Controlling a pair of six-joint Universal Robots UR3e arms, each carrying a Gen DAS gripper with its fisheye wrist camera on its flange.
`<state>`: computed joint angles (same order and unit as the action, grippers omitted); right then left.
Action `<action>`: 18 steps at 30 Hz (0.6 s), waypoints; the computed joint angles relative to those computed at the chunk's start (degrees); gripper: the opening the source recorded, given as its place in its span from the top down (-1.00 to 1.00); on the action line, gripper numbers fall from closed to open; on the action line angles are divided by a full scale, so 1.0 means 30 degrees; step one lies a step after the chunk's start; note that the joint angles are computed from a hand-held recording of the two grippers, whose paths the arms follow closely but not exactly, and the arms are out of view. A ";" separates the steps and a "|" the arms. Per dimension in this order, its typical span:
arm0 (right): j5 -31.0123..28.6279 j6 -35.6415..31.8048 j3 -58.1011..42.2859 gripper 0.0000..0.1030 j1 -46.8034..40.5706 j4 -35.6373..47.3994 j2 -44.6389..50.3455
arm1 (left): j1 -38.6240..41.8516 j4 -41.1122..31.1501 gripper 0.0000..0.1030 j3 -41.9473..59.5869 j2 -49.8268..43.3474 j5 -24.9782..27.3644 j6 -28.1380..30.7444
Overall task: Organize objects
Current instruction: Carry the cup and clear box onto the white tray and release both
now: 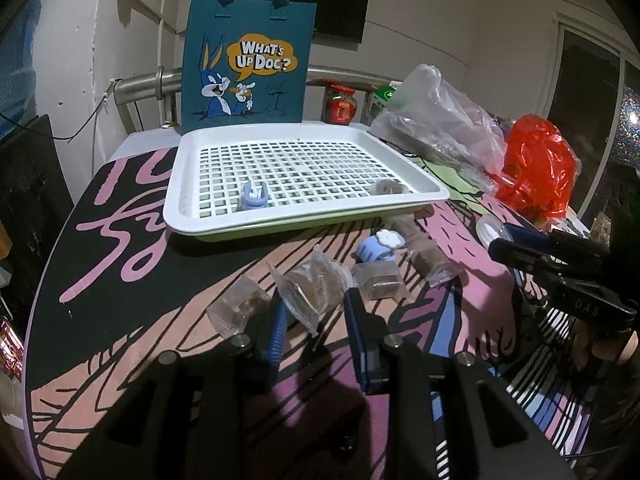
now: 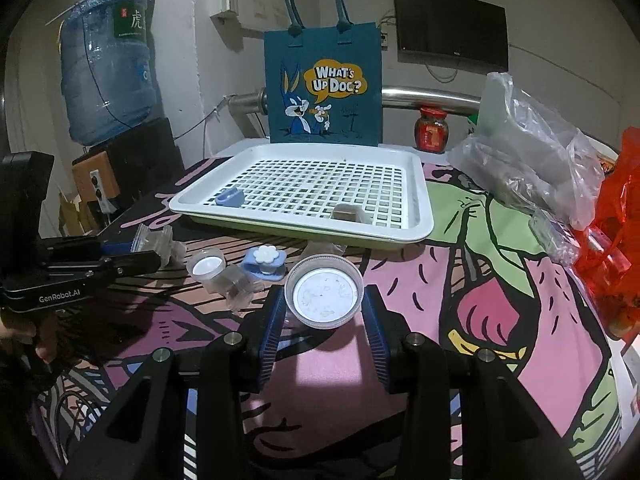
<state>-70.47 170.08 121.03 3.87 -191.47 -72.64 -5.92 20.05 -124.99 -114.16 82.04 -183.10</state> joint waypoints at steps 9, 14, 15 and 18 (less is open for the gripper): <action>0.0051 0.0048 0.0263 0.25 -0.0023 -0.0432 -0.0103 | -0.0020 0.0009 0.46 0.0027 -0.0022 0.0022 0.0008; 0.0092 0.0075 0.0351 0.25 -0.0034 -0.0614 -0.0104 | -0.0008 -0.0004 0.46 0.0040 -0.0030 0.0004 -0.0004; 0.0072 0.0097 0.0360 0.25 -0.0004 -0.0614 -0.0124 | -0.0008 -0.0004 0.46 0.0040 -0.0030 0.0004 -0.0004; 0.0020 0.0127 0.0358 0.25 0.0042 -0.0622 -0.0137 | -0.0026 -0.0045 0.46 0.0047 -0.0014 0.0005 -0.0001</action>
